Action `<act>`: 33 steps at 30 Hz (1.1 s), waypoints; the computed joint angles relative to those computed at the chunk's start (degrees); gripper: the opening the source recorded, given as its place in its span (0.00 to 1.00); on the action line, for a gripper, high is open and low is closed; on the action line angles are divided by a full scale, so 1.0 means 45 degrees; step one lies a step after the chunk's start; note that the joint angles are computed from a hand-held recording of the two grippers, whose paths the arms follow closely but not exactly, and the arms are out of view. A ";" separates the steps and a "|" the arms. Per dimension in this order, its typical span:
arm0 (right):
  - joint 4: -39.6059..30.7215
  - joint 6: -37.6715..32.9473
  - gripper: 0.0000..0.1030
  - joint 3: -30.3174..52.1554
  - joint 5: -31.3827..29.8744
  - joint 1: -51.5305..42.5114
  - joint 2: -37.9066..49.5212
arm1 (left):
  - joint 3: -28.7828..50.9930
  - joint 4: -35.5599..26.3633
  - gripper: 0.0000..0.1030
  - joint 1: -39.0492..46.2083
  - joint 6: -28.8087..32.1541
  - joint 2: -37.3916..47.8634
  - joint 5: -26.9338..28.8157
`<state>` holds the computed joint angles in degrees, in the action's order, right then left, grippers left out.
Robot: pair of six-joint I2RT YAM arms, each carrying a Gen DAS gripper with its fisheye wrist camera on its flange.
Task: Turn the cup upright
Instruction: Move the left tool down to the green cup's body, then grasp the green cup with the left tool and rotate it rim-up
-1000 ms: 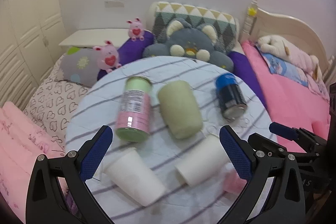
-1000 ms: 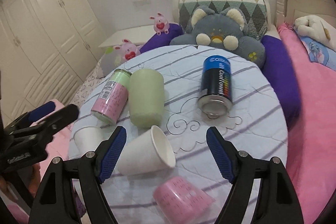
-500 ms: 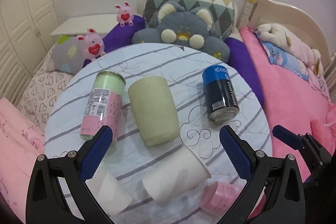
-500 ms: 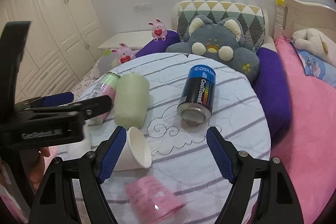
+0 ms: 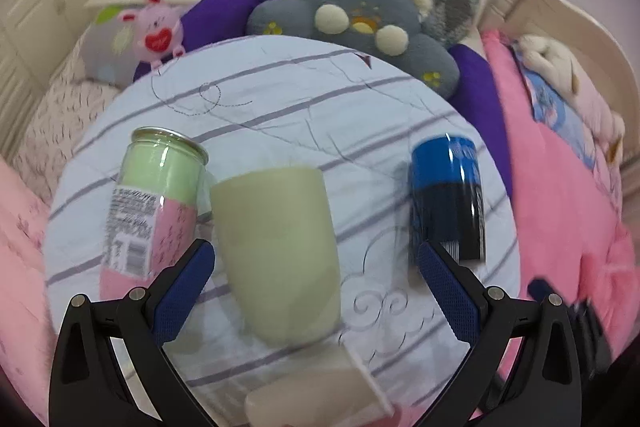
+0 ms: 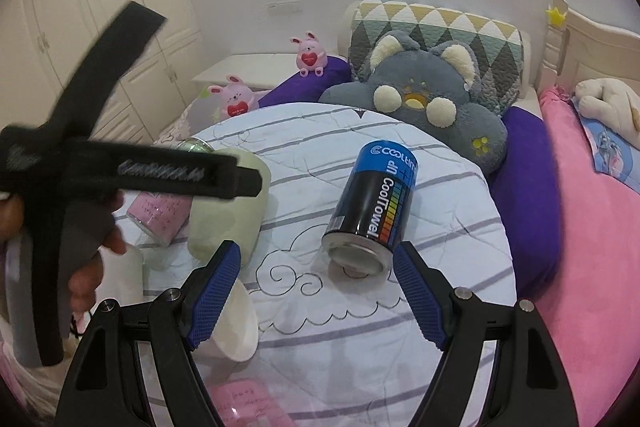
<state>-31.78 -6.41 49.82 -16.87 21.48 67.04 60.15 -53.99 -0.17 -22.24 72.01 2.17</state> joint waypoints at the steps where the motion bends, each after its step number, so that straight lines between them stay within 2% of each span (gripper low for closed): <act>1: 0.0029 -0.0057 0.78 0.0040 -0.0069 -0.0026 0.0116 | 0.0112 -0.0003 1.00 0.0087 0.0018 0.0271 0.0117; 3: 0.0148 -0.0178 0.78 0.0107 -0.0182 -0.0061 0.0350 | 0.0361 0.0026 1.00 0.0197 0.0091 0.0921 0.0333; 6: 0.0253 -0.0360 0.78 0.0269 -0.0232 -0.0088 0.0772 | 0.0600 0.0097 1.00 -0.0035 -0.0031 0.1538 -0.0357; 12: 0.0297 -0.0647 0.78 0.0383 -0.0351 -0.0166 0.1169 | 0.0966 0.0116 1.00 -0.0409 -0.0200 0.1951 -0.0927; 19: 0.0128 -0.0813 0.78 0.0449 -0.0469 -0.0312 0.1135 | 0.1409 -0.0124 1.00 -0.0886 -0.0097 0.2991 -0.2392; 29: 0.0069 -0.0928 0.78 0.0383 -0.0463 -0.0191 0.1077 | 0.1462 -0.0246 1.00 -0.0423 0.0582 0.3757 -0.2450; 31: 0.0090 -0.0939 0.78 0.0397 -0.0473 -0.0170 0.1124 | 0.1438 -0.0247 0.95 -0.0406 0.0660 0.3971 -0.2148; 33: 0.0108 -0.0899 0.78 0.0399 -0.0441 -0.0135 0.1150 | 0.1348 -0.0126 0.85 -0.0444 0.0674 0.4027 -0.2235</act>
<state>-31.29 -10.46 51.62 -18.86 20.87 72.22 66.22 -54.55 -2.17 -19.21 90.14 -7.88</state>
